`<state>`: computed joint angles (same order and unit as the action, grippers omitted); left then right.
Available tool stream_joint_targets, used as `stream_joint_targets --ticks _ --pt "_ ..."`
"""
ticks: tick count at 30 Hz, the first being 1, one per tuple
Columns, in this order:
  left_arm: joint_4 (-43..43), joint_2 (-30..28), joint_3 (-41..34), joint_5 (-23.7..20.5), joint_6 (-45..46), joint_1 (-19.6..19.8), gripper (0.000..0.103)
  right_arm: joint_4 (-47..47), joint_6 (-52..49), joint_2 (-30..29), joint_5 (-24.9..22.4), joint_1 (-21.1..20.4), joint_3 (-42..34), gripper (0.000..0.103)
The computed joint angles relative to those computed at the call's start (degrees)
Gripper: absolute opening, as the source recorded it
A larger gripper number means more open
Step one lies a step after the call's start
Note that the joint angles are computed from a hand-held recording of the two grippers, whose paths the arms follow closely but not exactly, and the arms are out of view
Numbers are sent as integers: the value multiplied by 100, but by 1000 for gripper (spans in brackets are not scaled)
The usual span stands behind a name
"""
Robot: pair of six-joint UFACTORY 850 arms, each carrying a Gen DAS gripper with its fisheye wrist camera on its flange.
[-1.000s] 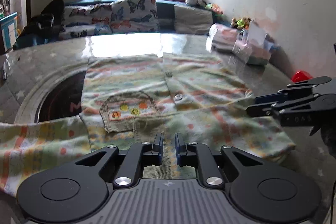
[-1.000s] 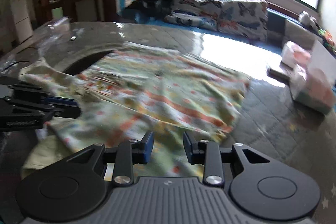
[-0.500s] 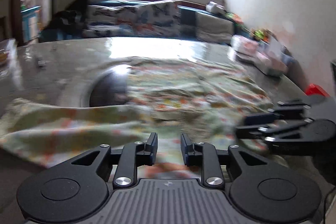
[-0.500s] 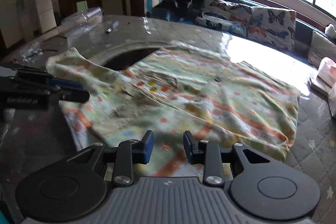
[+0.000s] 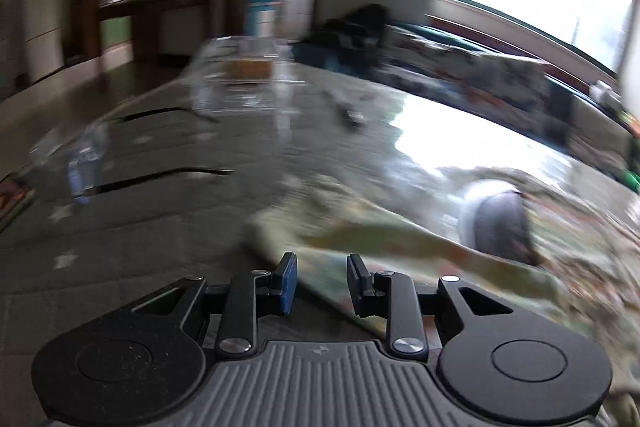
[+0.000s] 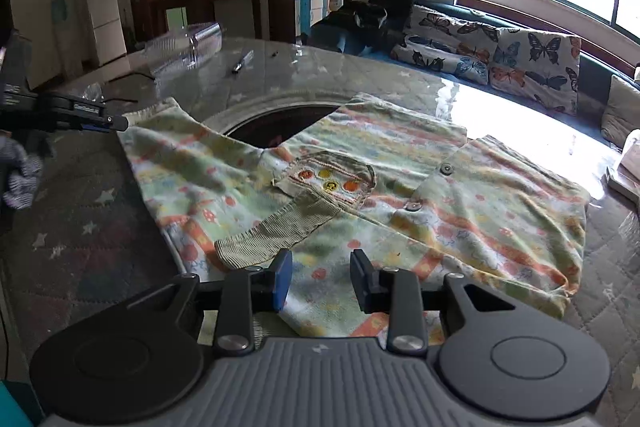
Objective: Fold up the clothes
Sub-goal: 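Grasp the other sleeve with the left gripper and fold it over the body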
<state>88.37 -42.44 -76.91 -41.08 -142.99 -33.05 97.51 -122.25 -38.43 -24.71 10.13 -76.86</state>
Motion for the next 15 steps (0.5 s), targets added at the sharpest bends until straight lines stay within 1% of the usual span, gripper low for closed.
stream_joint_targets --ticks 4,9,11,12,15 --pt "-199 -60 -46 -51 -38 172 29 11 -4 56 2 -24 60 32" --pt "-214 -150 -156 65 66 275 27 89 -39 119 -19 -42 146 32" --pt "-110 -164 -160 99 40 281 19 176 -100 141 -20 -55 178 32" --pt "19 -143 -123 166 -103 293 11 228 -130 159 -28 -68 203 32" --pt "332 -25 -7 227 -538 275 8 386 -234 213 -46 -99 277 32"
